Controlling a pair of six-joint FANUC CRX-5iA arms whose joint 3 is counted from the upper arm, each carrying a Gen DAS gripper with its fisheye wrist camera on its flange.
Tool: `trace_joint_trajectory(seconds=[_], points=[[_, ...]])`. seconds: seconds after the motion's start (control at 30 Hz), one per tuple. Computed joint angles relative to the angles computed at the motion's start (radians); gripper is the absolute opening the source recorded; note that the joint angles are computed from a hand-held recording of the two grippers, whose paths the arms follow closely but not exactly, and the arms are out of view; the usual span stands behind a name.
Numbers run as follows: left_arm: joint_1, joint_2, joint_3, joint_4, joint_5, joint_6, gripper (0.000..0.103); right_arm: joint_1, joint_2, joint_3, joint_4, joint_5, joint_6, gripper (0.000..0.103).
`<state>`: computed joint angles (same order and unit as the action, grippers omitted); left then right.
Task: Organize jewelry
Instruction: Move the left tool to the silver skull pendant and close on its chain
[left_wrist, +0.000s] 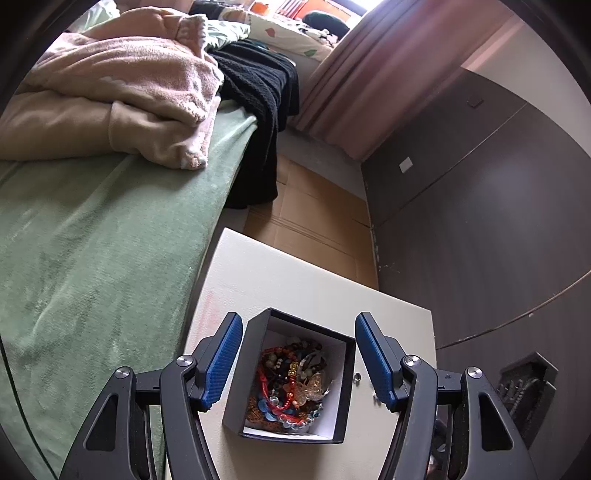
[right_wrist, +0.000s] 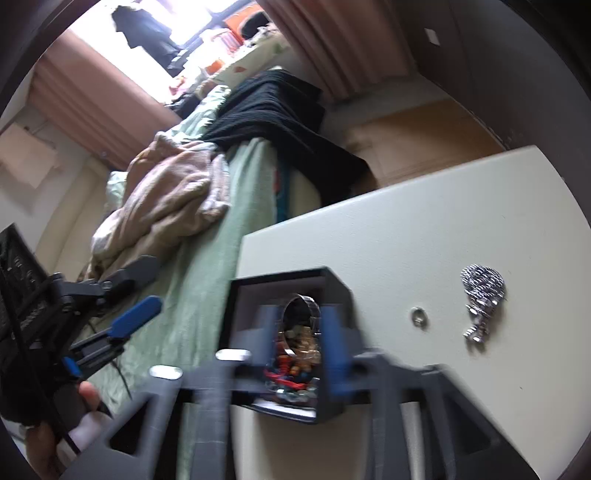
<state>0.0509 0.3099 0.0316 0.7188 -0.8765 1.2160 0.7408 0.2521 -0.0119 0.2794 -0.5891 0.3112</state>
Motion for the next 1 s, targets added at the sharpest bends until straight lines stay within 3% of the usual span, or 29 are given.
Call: trace_joint_trajectory(seconds=[0.07,0.23,0.33,0.43,0.53,0.8,1.0], points=[[-0.005,0.003,0.003,0.000,-0.002,-0.001,0.064,0.002,-0.020,-0.051,0.098,0.010,-0.116,0.056],[-0.032,0.007,0.012,-0.010,-0.011,-0.022,0.064,-0.013,-0.103,-0.149,0.153,0.006,-0.215,0.056],[-0.051,0.008,0.011,-0.010,-0.009,-0.038,0.064,-0.024,-0.131,-0.170,0.134,-0.037,-0.244,0.058],[-0.070,0.008,0.010,-0.014,-0.005,-0.048,0.064,-0.045,-0.176,-0.212,0.091,-0.005,-0.266,0.058],[-0.095,0.013,0.019,-0.030,-0.004,-0.048,0.064,-0.042,-0.177,-0.203,0.119,-0.084,-0.273,0.060],[-0.170,0.032,0.043,-0.068,0.000,-0.057,0.064,-0.062,-0.217,-0.232,0.096,-0.146,-0.279,0.064],[-0.232,0.083,0.120,-0.147,-0.024,-0.042,0.064,-0.090,-0.289,-0.315,0.101,-0.107,-0.354,0.064]])
